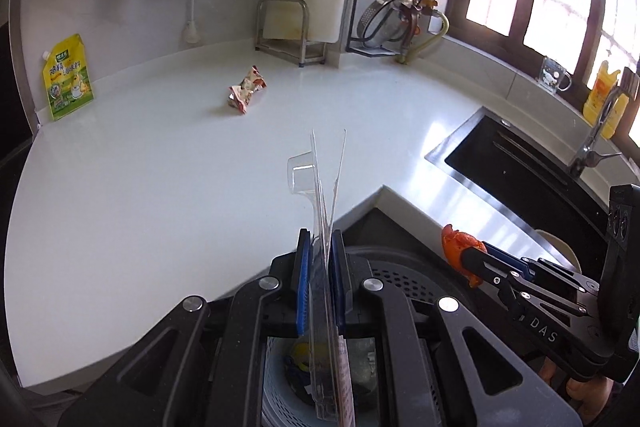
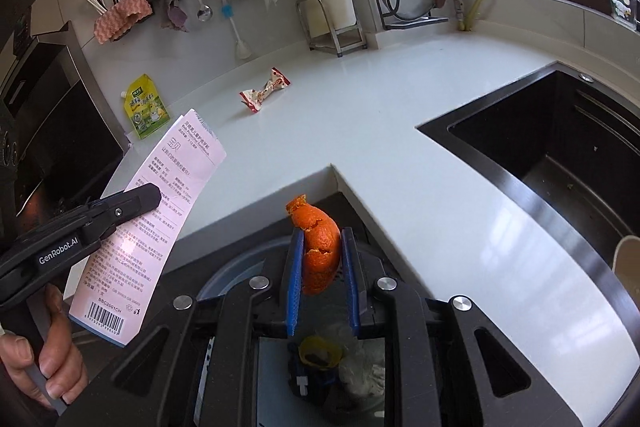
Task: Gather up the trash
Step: 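Carry the receipt and orange peel over the bin and open both tools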
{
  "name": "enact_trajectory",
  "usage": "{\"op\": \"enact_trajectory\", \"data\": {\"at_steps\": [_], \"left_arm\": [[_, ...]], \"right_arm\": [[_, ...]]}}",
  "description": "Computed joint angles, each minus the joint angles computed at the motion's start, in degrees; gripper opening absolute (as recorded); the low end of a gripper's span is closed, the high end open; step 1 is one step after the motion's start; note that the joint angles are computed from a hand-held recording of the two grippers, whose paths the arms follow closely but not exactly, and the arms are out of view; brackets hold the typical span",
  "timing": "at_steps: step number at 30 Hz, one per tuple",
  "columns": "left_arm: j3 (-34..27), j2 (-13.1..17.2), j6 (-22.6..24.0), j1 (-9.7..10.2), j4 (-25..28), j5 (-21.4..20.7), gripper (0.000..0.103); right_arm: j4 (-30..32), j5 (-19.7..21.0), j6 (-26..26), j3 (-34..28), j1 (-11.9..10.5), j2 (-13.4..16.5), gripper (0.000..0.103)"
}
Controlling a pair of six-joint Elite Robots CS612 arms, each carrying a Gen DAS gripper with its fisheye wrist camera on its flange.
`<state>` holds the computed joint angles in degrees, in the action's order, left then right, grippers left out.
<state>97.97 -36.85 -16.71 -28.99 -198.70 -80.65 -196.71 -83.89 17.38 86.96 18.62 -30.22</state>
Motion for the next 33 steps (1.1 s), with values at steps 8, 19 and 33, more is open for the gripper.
{"op": "enact_trajectory", "data": {"at_steps": [8, 19, 33], "left_arm": [[3.6, 0.0, -1.0, -1.77, -0.6, 0.1, 0.011], [4.0, 1.2, -3.1, -1.98, 3.6, -0.7, 0.011], [3.3, 2.0, -4.9, -2.07, 5.9, 0.2, 0.011]], "right_arm": [[-1.7, 0.3, 0.1, 4.9, 1.0, -1.2, 0.018], [-0.4, 1.8, 1.4, 5.9, 1.3, -0.5, 0.019], [2.1, 2.1, 2.2, 5.1, 1.6, 0.7, 0.020]]}}
